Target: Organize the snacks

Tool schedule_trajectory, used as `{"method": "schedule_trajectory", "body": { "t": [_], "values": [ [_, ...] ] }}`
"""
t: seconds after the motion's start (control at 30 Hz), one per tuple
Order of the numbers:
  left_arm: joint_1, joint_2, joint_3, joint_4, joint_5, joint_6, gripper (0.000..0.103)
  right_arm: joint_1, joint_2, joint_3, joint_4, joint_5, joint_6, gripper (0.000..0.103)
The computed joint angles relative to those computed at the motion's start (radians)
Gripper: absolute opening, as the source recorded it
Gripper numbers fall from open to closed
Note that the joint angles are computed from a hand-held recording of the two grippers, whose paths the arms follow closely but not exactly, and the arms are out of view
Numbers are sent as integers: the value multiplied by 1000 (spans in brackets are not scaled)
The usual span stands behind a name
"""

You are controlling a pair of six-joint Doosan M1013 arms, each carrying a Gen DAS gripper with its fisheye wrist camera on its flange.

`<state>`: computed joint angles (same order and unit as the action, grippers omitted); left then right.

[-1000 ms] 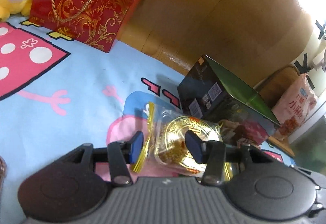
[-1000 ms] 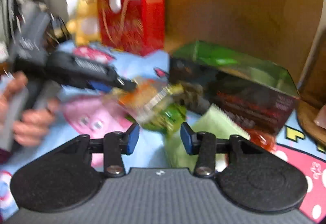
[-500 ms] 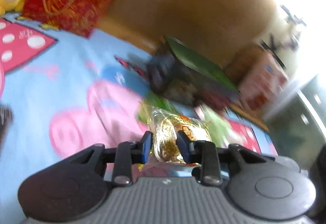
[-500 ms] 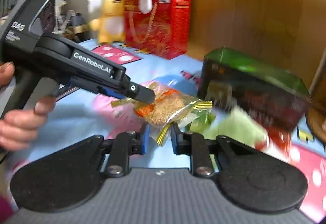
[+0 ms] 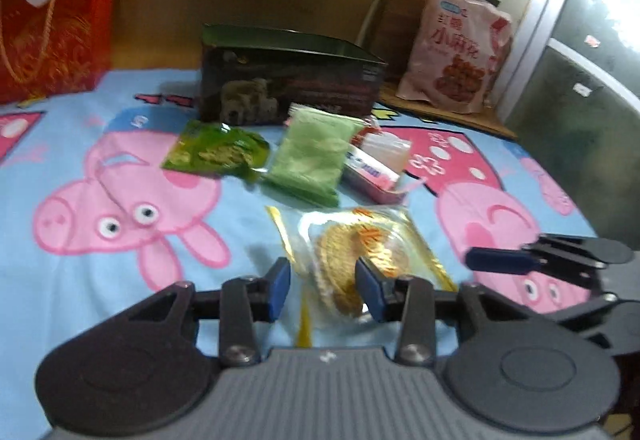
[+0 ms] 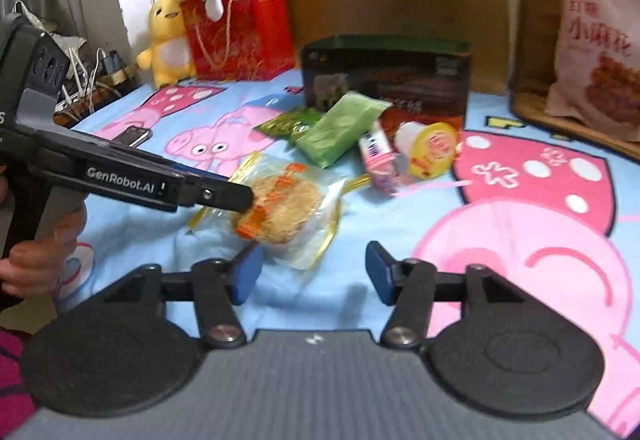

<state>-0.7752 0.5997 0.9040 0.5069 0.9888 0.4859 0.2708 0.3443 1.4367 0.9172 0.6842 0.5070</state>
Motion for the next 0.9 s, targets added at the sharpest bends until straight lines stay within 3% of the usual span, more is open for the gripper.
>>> {"method": "schedule_trajectory", "body": {
  "t": [0.07, 0.17, 0.23, 0.47, 0.6, 0.63, 0.67, 0.77, 0.9],
  "values": [
    [-4, 1, -6, 24, 34, -14, 43, -5, 12, -15, 13, 29, -14, 61],
    [-6, 0, -7, 42, 70, -27, 45, -1, 20, -20, 25, 47, -44, 71],
    [-8, 2, -9, 58, 95, -35, 45, 3, 29, -29, 16, 58, -53, 72],
    [1, -5, 8, 43, 81, -44, 44, 33, 41, -27, 6, 6, -78, 72],
    [23, -21, 57, -38, -40, -71, 25, 51, 38, -18, 2, -69, -114, 61],
    [27, -22, 57, -58, -57, -60, 11, 50, 39, -22, 3, -66, -114, 60],
    [32, -26, 62, -91, -87, -38, 6, 47, 39, -26, 7, -58, -111, 57],
    [35, -17, 38, -98, -67, -16, 5, 40, 34, -31, 24, -45, -101, 50],
    [50, -25, 36, -128, -118, -11, 4, 32, 27, -39, 84, -54, -110, 48]
  ]
}}
